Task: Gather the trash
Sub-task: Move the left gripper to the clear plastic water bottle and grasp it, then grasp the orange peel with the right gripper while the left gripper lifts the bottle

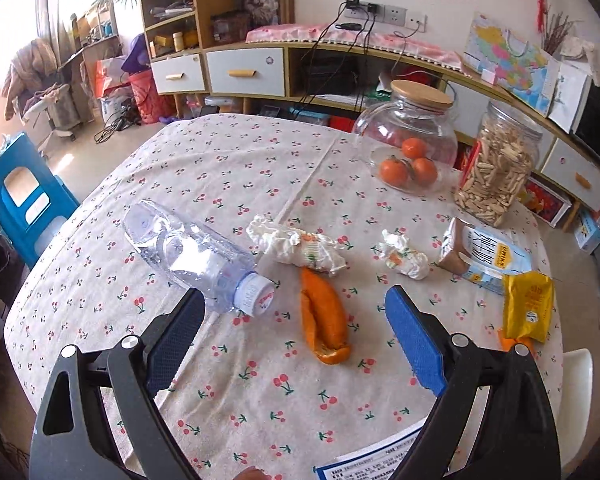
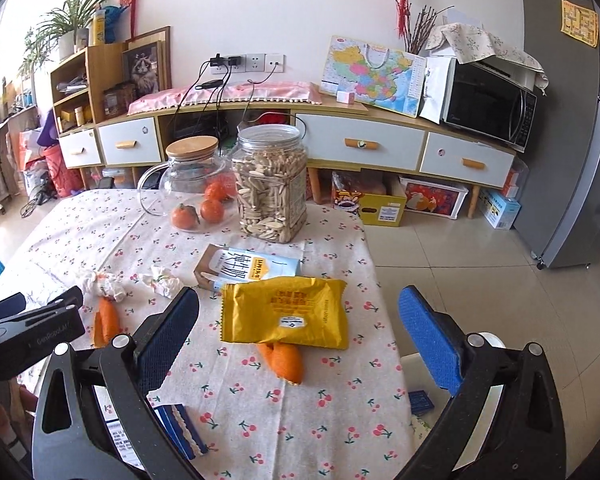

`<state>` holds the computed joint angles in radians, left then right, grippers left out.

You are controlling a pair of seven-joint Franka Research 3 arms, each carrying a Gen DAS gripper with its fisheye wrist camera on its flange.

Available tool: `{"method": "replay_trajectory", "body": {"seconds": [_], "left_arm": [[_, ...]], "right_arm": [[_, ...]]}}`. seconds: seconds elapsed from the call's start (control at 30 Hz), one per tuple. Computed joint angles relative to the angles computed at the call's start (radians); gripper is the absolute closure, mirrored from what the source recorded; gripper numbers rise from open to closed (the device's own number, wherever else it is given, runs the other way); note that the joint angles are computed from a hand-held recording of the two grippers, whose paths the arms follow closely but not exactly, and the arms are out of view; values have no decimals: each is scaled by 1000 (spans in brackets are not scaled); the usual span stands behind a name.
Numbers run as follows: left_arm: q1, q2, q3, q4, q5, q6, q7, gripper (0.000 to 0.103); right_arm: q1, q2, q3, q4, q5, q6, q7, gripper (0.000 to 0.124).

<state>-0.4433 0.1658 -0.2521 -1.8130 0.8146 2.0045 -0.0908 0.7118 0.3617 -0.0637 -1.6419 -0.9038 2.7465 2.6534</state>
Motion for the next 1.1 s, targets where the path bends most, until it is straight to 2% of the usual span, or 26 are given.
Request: {"method": "replay_trajectory", "body": {"seconds": [0.3, 0.4, 0.5, 0.6, 0.63, 0.7, 0.73, 0.93, 1.1], "left_arm": [[106, -69, 39, -94, -141, -28, -131, 14], [140, -65, 47, -98, -179, -38, -139, 14], [176, -57, 56, -116, -240, 12, -111, 14], [201, -69, 60, -160, -276, 99, -75, 17], [203, -73, 58, -167, -272, 116, -67, 19], [207, -90, 55, -184, -265, 158, -32, 32], [208, -100, 53, -194, -261, 181, -12, 36], [197, -165, 32, -225, -184, 213, 45, 38], [193, -253, 1, -251, -63, 202, 50, 39]], "right_arm": [[16, 81, 13, 84, 121, -32, -133, 28], [24, 100, 8, 103, 163, -39, -176, 28], [33, 119, 2, 123, 196, -41, -218, 28], [33, 138, 9, 145, 242, -46, -283, 28], [29, 146, 19, 155, 269, -48, -317, 28], [20, 160, 38, 173, 328, -52, -387, 28], [15, 167, 49, 184, 361, -57, -424, 28], [-26, 222, 140, 272, 593, -120, -684, 28], [-3, 337, 165, 468, 721, -272, -841, 28]]}}
